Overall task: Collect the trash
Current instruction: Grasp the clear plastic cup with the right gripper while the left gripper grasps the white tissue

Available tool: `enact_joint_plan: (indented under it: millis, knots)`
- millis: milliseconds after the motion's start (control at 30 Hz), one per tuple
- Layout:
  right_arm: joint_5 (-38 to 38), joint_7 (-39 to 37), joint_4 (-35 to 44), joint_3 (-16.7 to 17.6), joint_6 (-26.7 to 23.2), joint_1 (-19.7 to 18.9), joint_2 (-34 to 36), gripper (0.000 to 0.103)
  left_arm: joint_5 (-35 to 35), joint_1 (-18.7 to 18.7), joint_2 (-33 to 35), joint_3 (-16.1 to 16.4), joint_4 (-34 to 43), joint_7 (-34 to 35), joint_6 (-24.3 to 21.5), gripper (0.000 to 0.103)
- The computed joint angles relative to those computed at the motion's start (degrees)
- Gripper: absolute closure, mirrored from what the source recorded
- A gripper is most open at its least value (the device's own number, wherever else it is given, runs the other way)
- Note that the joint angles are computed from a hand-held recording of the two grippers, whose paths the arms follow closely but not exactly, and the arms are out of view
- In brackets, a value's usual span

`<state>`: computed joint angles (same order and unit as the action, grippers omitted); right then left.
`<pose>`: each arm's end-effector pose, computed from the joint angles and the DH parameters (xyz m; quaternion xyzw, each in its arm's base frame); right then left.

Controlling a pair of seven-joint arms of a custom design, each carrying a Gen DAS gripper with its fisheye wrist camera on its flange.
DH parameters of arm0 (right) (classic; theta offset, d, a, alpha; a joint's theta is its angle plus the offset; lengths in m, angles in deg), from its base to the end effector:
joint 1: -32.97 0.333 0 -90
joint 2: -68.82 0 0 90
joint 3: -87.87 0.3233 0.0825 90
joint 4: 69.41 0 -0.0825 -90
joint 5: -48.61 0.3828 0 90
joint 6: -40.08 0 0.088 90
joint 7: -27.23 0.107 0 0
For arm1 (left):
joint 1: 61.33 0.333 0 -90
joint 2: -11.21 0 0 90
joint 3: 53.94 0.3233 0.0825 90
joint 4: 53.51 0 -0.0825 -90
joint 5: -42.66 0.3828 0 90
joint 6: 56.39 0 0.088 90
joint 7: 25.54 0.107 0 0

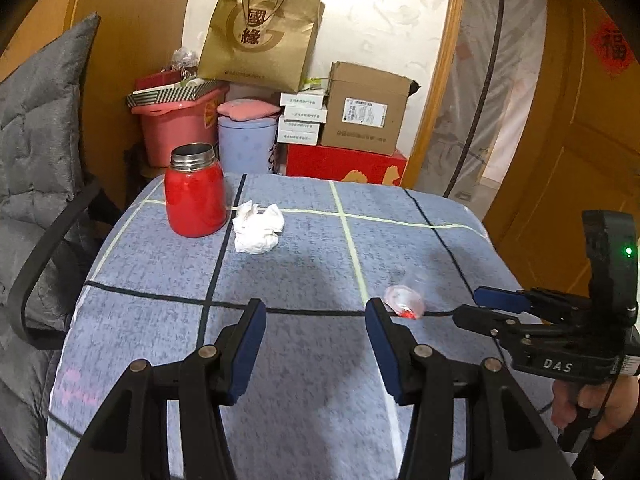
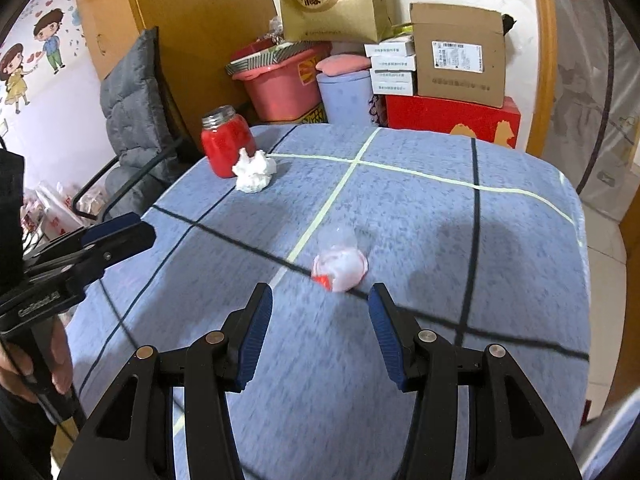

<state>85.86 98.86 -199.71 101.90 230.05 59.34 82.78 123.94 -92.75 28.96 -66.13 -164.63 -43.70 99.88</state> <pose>0.4773 0.3167 0.3403 -0.7488 0.5466 -0.1224 0.3543 0.4396 -0.4584 0.3670 -0.6216 0.6592 -0.3612 0.2205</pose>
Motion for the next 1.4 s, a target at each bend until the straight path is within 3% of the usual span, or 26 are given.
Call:
enact_joint_plan:
  millis: [200,333,500,567,633,933,1167,1200,1267,1400]
  knots:
    - [-1.1,1.5,6.2,-9.2,-2.7,7.5,5.3,0.052,-0.7,0.9,2.8,1.4,2.7,1.8,1.4,0.051]
    - [-2.0,2.5,9.8,-11.5,-3.9,9.1,8.4,0.052,-1.0,2.0,4.6,2.8,4.4,1.3,3.9,0.047]
    - [-2.8,3.2,12.6,-11.1,-4.8,8.2,10.8,0.056,-2.9,2.3,7.3,4.0,7.6,4.1,4.3,0.041]
    - [-3.4,2.9,13.3,-10.7,-5.0,7.7,11.5,0.069,-4.9,2.5,9.2,4.4,9.7,6.8,4.3,0.04]
    - [-3.7,2.7,13.3,-10.8,-4.4,7.8,11.8,0.069,-6.6,2.3,11.0,5.0,12.0,9.2,3.9,0.04]
    - [-2.2,-1.8,9.6,7.3,0.5,-9.6,11.3,0.069,-16.9,1.4,19.4,7.6,21.5,19.7,2.5,0.04]
    - [-5.4,-0.7,6.0,16.9,2.8,-19.7,11.2,0.069,-25.0,1.2,23.9,8.4,26.6,25.1,2.3,0.04]
    - [-6.1,-0.3,5.6,17.4,3.0,-20.4,11.1,0.069,-26.5,1.5,24.5,8.1,27.1,26.2,2.3,0.042]
    - [-7.7,0.7,4.8,18.8,3.0,-22.1,11.0,0.069,-29.5,1.9,25.7,7.4,28.3,29.0,1.5,0.061]
    - [-10.5,3.1,2.8,21.4,4.0,-25.3,10.3,0.069,-29.0,-0.1,24.7,10.2,26.9,27.3,3.5,0.067]
